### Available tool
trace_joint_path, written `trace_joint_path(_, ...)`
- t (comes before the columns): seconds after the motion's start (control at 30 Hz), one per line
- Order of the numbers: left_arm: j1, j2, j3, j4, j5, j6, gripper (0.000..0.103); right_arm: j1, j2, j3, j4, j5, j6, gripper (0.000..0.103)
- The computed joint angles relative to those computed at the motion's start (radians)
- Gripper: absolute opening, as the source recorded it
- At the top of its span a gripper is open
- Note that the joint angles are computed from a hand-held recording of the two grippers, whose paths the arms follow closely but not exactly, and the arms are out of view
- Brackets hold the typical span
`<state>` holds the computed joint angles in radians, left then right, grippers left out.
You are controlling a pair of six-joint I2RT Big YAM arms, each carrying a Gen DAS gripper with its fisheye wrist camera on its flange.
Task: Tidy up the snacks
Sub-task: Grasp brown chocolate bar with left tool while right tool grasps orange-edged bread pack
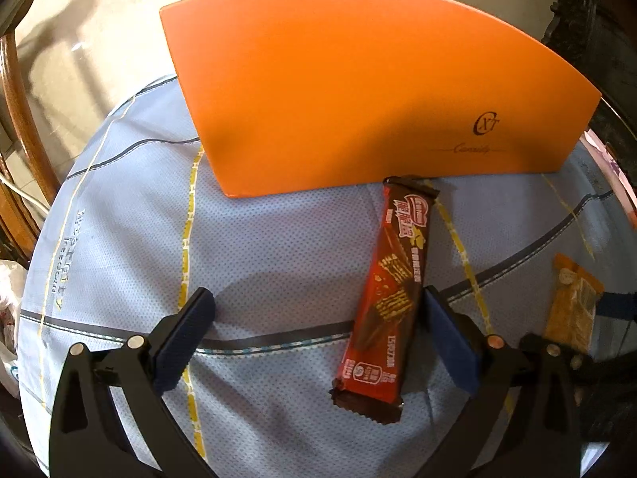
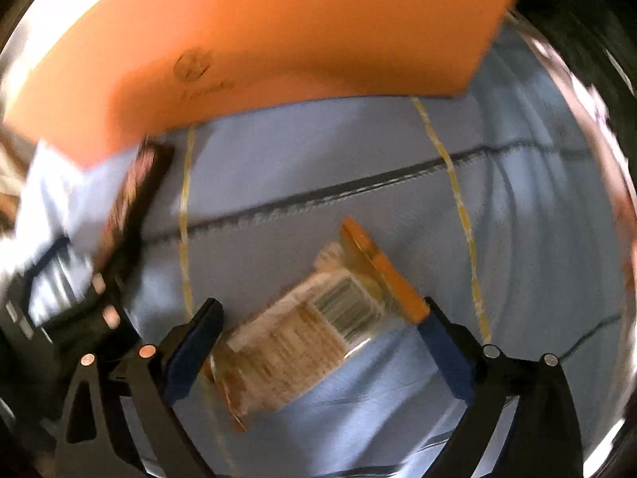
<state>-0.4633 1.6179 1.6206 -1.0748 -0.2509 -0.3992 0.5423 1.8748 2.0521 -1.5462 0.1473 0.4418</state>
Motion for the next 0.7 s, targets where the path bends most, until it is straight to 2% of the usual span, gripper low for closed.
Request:
trace_joint_path(0.1,-0.003,0.0,0.004,-0.001,-0.004,-0.001,0.099,-0.021,-0.006,-0.009,-0.007,-0.004,-0.023,0.098)
trace_joint_path(0.17,-0.004,0.001,0.005,-0.001,-0.005,-0.002,0.099,-0.048,-0.021,-0.036,0.007,0.003,0.01,0.099)
trace_joint_path(0.23,-0.004,0.0,0.004,-0.001,-0.005,-0.002,0.099,-0.067,-0.054,-0.088,0.054,-0.001,0.043,0.1)
trace_joint_path(0.37,0.0,-0.001,0.002,0.002,-0.001,0.004,0.099,-0.053,-0.085,-0.138,0.105,0.033,0.05,0.1)
trace_joint_path(0.47,0.0,0.0,0.005,0.0,0.0,0.005,0.099,-0.044,-0.152,-0.233,0.159,0.036,0.029,0.1)
trace_joint_path(0.6,-0.002,0.0,0.007,-0.003,-0.003,0.004,0.099,-0.021,-0.176,-0.256,0.151,0.038,0.046,0.1)
trace_joint_path(0.67,-0.007,0.003,0.014,-0.009,-0.01,0.004,0.099,-0.027,-0.178,-0.256,0.154,0.041,0.048,0.095)
trace_joint_path(0.7,-0.009,0.002,0.015,-0.007,-0.009,0.008,0.096,-0.035,-0.17,-0.24,0.156,0.041,0.039,0.084)
